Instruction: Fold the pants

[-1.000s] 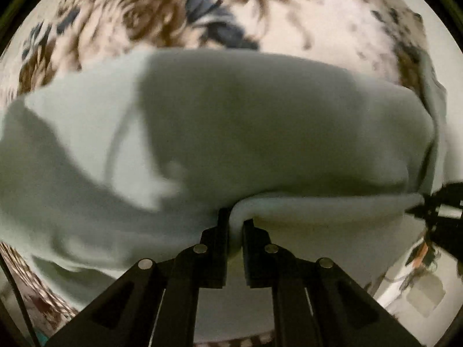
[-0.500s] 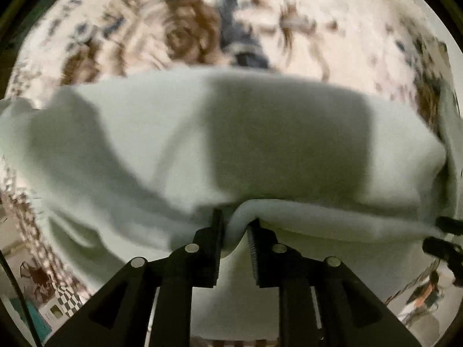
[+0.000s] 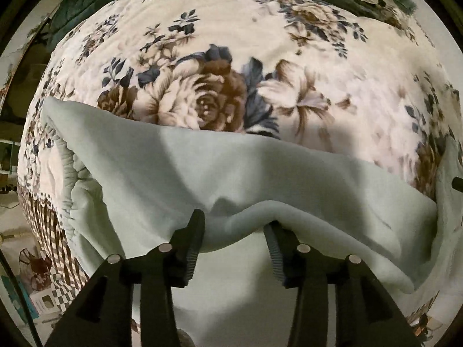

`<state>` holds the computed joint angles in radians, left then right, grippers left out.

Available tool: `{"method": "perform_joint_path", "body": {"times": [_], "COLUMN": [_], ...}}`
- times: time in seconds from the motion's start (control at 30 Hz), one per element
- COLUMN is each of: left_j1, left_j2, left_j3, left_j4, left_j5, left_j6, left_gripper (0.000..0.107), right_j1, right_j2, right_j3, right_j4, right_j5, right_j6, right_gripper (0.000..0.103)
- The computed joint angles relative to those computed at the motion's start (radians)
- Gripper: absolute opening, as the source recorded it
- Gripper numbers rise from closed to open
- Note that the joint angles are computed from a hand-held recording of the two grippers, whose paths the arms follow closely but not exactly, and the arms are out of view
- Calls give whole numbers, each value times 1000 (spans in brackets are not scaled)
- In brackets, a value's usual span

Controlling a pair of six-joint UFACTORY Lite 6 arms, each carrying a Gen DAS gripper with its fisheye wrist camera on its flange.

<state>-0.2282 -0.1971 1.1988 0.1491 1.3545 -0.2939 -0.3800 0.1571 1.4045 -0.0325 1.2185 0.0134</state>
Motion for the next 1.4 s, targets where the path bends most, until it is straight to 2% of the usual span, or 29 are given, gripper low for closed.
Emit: {"method": "perform_joint_path", "body": {"times": [0.07, 0.17, 0.2, 0.23, 0.33, 0.43, 0.5, 0.6, 0.7, 0.8, 0.87, 0.9, 0.93, 0.97, 1.03, 1.17, 1.3, 1.4], "left_j1": [8, -1, -1, -2, 0, 9, 14, 14, 14, 132, 261, 351, 398, 478, 573, 703, 790, 814], "left_j2": [18, 25, 25, 25, 24, 20, 16, 12, 8, -24, -17, 12, 36, 85, 179, 401, 692, 793], "left_j3": [8, -17, -22, -27, -31, -38, -45, -57, -61, 43, 145, 227, 275, 357, 465, 664, 919, 965], "left_j4": [7, 21, 22, 23, 21, 16, 13, 8, -1, -106, -207, -254, -272, -282, -289, -312, -333, -332], "left_j5": [-9, -29, -33, -37, -38, -39, -41, -47, -37, 25, 91, 142, 165, 191, 201, 231, 283, 292], "left_j6": [8, -2, -4, -7, -8, -3, 1, 2, -3, 59, 116, 140, 145, 149, 163, 179, 96, 81], "left_gripper": [41, 42, 42, 42, 42, 42, 42, 43, 43, 43, 43, 44, 44, 44, 44, 44, 44, 44], "right_j1": [33, 41, 43, 46, -7, -142, -328, -582, -686, -723, -755, -782, -801, -820, -862, -843, -701, -593], "right_j2": [95, 206, 212, 202, 80, -69, -169, -211, -176, -164, -196, -222, -241, -259, -308, -458, -620, -660], "right_j3": [-16, -15, -34, -57, -155, -209, -241, -269, -384, -472, -502, -515, -521, -532, -547, -603, -656, -666], "right_j4": [-7, -23, -25, -48, -38, -27, -16, 22, 14, 3, 23, 46, 61, 72, 113, 187, 263, 311], "right_j5": [-91, -117, -122, -136, -177, -157, -121, -61, -39, -15, -2, 12, 29, 39, 86, 169, 258, 254], "right_j6": [53, 49, 33, 35, 15, -23, -75, -189, -257, -270, -297, -321, -338, -350, -364, -311, -187, -56], "right_gripper": [87, 81, 61, 35, 10, 9, 9, 9, 9, 12, 27, 38, 46, 49, 72, 74, 74, 74]}}
